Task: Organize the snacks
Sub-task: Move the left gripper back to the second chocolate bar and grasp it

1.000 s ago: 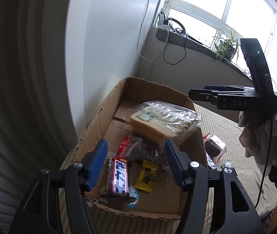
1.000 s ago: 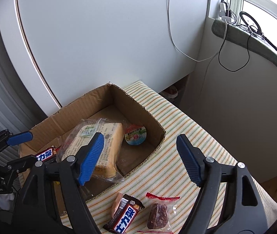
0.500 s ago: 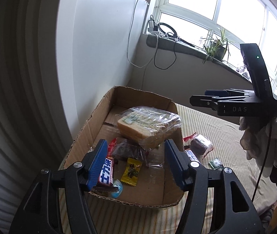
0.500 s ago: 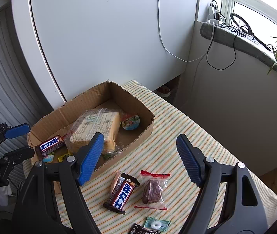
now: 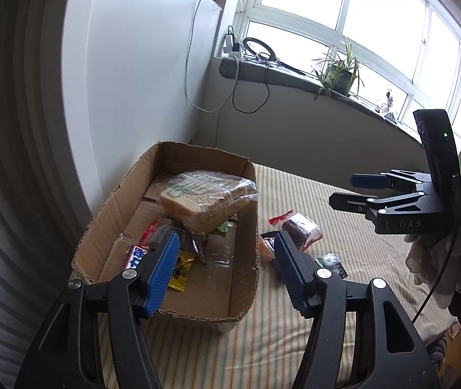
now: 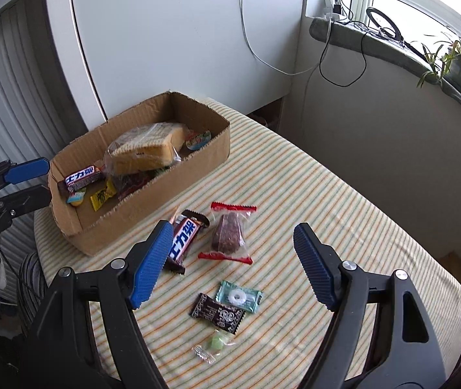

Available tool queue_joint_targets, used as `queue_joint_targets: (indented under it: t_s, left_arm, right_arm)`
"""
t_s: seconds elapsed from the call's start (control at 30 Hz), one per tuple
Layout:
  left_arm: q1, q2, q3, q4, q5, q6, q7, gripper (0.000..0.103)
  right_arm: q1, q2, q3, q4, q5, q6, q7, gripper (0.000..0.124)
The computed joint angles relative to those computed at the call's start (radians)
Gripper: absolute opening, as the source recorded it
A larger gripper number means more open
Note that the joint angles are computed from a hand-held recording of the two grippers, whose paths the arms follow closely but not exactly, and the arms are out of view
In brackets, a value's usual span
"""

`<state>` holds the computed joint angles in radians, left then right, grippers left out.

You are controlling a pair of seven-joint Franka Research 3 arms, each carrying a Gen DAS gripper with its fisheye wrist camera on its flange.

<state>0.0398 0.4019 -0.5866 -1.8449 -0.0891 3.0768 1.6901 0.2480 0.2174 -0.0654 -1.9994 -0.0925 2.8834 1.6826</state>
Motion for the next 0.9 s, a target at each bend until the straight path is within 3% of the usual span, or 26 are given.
queue_joint_targets:
  t_s: [0.27,0.43,0.63,0.77,0.9]
  left_arm:
    - [-0.032,-0.002,-0.012,-0.014,0.0,-0.023,0.006,0.06]
    - [-0.065,0.013,-0.011,-0.006,-0.007,-0.046,0.017,0.06]
    - [-0.156,0.066,0.048,0.066,0.012,-0.107,-0.009,0.051]
    - [-0.211,0.107,0.084,0.125,0.031,-0.147,-0.026,0.036]
    - [-0.276,0.142,0.15,0.186,0.062,-0.185,-0.085,0.035]
  right_arm:
    - [-0.029,-0.099,0.025,-0.205,0.054,0.061,-0.022,0.079]
    - [-0.012,-0.119,0.005,-0.294,-0.018,0.114,0.103,0.079]
    - [0.0,-0.096,0.01,-0.305,-0.027,0.126,0.143,0.068]
    - [-0.008,-0.072,0.027,-0.294,0.039,0.127,0.122,0.054]
    - [-0.008,-0.056,0.031,-0.29,0.095,0.144,0.106,0.054]
